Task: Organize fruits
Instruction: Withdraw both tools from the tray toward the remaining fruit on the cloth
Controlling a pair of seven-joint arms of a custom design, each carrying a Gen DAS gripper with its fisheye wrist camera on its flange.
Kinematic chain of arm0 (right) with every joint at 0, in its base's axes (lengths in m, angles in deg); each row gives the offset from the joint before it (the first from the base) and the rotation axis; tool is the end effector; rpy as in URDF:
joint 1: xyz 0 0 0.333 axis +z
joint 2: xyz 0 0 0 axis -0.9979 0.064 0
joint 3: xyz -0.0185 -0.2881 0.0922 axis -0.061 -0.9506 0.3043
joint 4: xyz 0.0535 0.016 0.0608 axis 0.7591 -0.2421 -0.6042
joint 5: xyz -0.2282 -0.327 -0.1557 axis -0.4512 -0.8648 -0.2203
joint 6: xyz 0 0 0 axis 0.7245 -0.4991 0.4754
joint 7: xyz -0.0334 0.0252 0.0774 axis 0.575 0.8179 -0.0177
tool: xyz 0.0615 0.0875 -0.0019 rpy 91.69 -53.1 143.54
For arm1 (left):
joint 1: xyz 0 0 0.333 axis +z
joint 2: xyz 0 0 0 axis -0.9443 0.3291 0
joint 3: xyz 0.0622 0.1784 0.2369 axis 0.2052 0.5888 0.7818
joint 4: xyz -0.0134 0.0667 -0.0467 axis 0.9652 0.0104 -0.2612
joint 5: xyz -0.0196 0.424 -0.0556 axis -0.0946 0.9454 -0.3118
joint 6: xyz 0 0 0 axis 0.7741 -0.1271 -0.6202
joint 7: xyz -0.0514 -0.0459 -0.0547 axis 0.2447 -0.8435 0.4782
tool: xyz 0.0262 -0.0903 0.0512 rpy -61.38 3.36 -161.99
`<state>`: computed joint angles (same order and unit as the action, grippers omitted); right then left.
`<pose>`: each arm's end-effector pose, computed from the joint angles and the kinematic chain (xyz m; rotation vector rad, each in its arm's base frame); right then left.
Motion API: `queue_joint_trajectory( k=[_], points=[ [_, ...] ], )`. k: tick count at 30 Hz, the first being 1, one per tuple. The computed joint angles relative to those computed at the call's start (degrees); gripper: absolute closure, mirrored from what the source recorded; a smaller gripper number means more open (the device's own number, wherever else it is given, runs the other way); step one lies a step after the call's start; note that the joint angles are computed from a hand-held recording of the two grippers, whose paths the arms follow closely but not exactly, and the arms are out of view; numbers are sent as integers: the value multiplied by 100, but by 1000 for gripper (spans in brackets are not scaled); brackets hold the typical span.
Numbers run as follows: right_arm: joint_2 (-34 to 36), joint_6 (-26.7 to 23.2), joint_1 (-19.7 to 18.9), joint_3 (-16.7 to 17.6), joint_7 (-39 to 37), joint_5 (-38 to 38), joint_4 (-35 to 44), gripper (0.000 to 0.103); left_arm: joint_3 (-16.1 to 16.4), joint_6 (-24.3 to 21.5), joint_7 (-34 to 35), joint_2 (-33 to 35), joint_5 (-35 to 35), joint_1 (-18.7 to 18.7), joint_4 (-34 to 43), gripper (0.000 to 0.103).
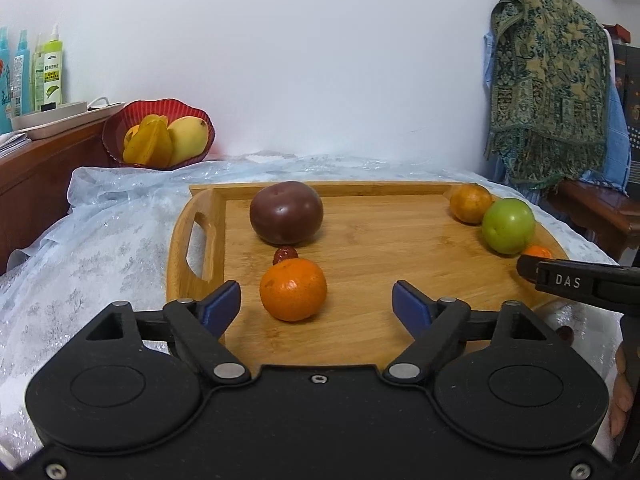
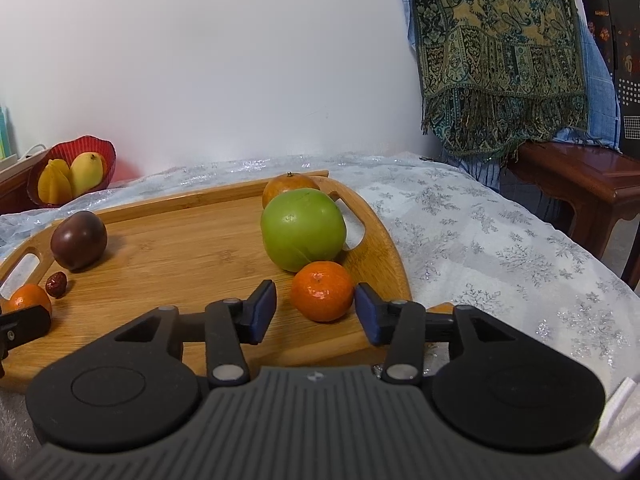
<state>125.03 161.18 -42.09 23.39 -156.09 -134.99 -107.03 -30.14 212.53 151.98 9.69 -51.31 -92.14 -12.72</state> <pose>0.6765 0.4546 0.2506 -1.3466 1.7884 -1.0167 0.7155 -0.2802 0.2638 -1.4224 1.7871 -1.1546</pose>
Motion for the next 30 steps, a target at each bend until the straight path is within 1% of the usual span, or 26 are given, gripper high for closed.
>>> queue_joint_trajectory(
  k=[3,6,10,13,14,16,19,22,26,30],
  points=[
    [-68,-41,98,-58,82,-137,-120,37,-306,108,-27,-125,244,250,-263,18],
    [-160,-108,174,-74,158,-317,-263,35,-487,248,-54,-226,440,403,-497,16],
    [-292,-222,243,-45,284,-577,-452,31,-804,386,-191,-372,755,697,-836,14],
    [-410,-292,259,29,358,-736,-616,28,-974,458,-353,-497,944,870,-1110,12],
    [-456,-313,261,59,390,-783,-682,27,-1010,570,-395,-529,1020,905,-1211,12],
    [-576,-355,281,112,500,-894,-856,25,-962,719,-411,-636,1054,858,-1404,9],
    [-752,-399,323,178,655,-1186,-1110,22,-1106,996,-538,-736,1387,1017,-1680,8],
    [-863,-578,370,260,715,-1501,-1273,18,-1125,1263,-601,-806,1619,1039,-1877,5],
    [-968,-663,306,444,756,-1705,-1424,17,-1088,1388,-592,-931,1725,978,-2132,5],
    [-1054,-617,229,569,876,-1837,-1549,16,-1122,1426,-626,-1046,1895,1009,-2390,5]
  ],
)
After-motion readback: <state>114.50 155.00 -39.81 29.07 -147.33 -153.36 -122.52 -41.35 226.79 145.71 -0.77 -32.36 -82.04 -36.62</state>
